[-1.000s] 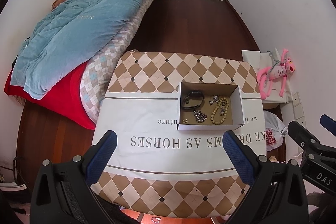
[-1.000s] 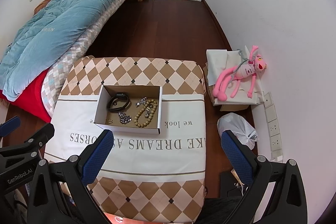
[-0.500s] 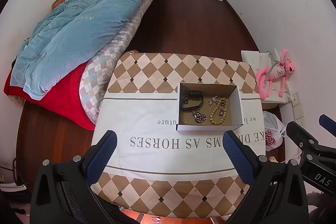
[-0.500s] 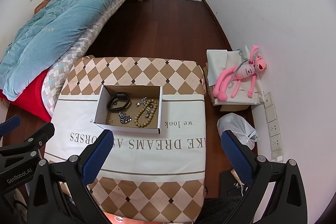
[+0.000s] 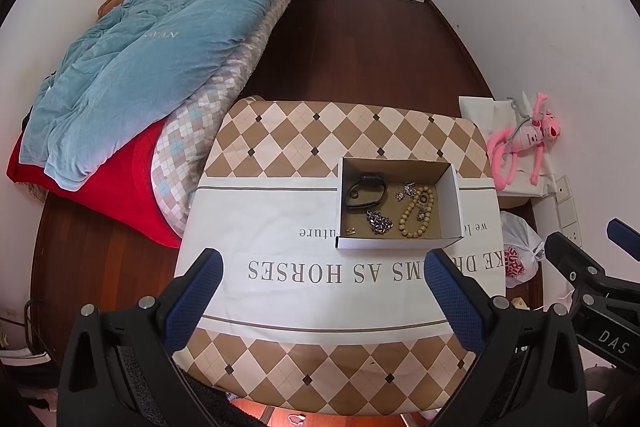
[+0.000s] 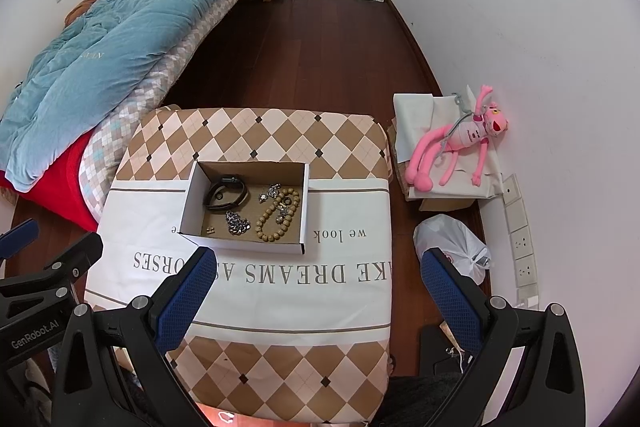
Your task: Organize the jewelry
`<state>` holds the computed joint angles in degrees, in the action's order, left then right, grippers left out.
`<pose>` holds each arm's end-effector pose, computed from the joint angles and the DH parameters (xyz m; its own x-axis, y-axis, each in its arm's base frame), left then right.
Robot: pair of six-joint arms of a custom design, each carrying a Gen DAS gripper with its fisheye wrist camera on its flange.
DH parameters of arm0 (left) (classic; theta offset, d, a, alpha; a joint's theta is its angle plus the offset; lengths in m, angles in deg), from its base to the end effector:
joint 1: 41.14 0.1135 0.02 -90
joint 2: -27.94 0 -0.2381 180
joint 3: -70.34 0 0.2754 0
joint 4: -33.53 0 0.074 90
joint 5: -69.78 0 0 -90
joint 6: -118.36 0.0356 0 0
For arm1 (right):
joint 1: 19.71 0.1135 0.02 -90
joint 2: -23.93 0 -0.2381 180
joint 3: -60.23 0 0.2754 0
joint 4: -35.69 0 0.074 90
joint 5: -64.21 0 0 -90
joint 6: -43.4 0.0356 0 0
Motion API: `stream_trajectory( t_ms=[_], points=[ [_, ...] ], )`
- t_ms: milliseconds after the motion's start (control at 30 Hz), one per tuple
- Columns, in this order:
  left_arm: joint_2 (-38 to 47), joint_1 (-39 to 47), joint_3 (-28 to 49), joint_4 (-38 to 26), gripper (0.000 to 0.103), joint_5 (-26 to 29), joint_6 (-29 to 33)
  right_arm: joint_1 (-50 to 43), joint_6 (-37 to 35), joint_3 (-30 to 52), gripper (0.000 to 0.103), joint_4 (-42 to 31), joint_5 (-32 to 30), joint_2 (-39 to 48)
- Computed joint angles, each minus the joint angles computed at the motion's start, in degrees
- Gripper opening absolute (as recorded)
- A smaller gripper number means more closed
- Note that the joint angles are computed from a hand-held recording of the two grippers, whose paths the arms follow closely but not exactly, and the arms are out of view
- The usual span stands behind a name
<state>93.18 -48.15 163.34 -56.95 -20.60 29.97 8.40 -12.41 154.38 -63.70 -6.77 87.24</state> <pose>0.2126 -0.0259 0.3606 -0.8784 0.1363 -0.4580 0.1438 0.9894 0.0188 0.1721 0.0788 0.3672 -0.8703 0.1374 -0.4729 0.1798 0.9827 -0.0454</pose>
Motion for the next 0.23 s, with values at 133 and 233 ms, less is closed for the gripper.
stream_trajectory(
  t_ms=[133, 233],
  points=[
    [-0.7, 0.0, 0.2, 0.4, 0.103, 0.6, 0.1, 0.1, 0.1, 0.1, 0.103, -0.1, 0.0, 0.1],
    [-0.5, 0.1, 0.8, 0.1, 0.103, 0.8, 0.3, 0.0, 0.1, 0.2, 0.103, -0.2, 0.0, 0.1]
  ],
)
